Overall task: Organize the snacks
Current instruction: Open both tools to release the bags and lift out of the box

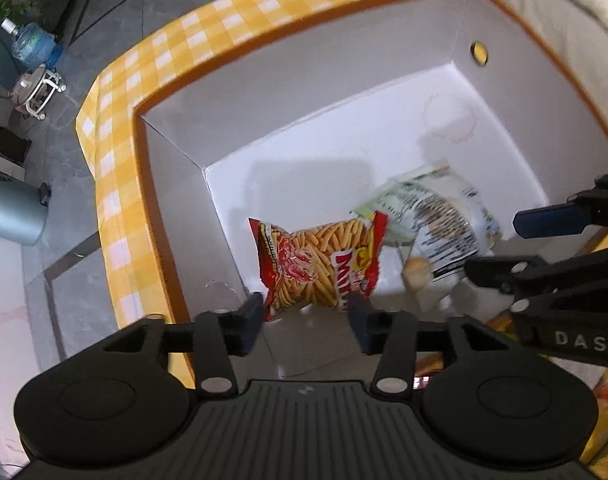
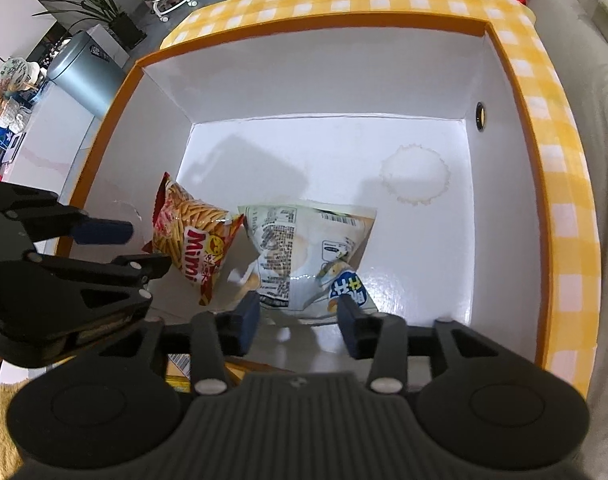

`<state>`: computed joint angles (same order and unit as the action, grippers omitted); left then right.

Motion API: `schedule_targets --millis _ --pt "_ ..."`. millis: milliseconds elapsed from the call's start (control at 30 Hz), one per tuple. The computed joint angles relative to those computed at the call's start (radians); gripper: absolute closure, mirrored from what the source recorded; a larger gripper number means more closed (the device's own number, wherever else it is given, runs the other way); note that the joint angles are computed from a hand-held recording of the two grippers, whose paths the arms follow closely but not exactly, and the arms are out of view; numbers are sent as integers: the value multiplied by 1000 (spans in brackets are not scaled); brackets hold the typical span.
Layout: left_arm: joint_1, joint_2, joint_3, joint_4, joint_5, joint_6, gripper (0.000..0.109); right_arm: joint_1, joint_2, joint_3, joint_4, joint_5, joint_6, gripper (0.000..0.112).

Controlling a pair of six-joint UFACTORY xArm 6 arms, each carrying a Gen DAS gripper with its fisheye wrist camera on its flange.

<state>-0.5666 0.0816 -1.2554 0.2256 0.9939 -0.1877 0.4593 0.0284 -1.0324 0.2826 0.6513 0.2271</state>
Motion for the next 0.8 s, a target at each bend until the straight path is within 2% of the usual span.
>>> schedule_targets --millis 33,367,500,667,800 --pt "3 -20 17 -15 -17 1 39 1 -8 1 -16 6 18 61" --pt "-9 -235 189 0 -164 -70 35 38 -204 114 -260 -64 270 59" --pt "-19 -329 254 -1 -187 -89 35 63 -297 179 -332 -84 369 59" --pt "-37 -437 335 32 -204 -160 35 100 -398 244 -343 -99 410 55" --pt "-43 -522 396 50 -211 -204 35 150 -465 278 -421 -88 463 52"
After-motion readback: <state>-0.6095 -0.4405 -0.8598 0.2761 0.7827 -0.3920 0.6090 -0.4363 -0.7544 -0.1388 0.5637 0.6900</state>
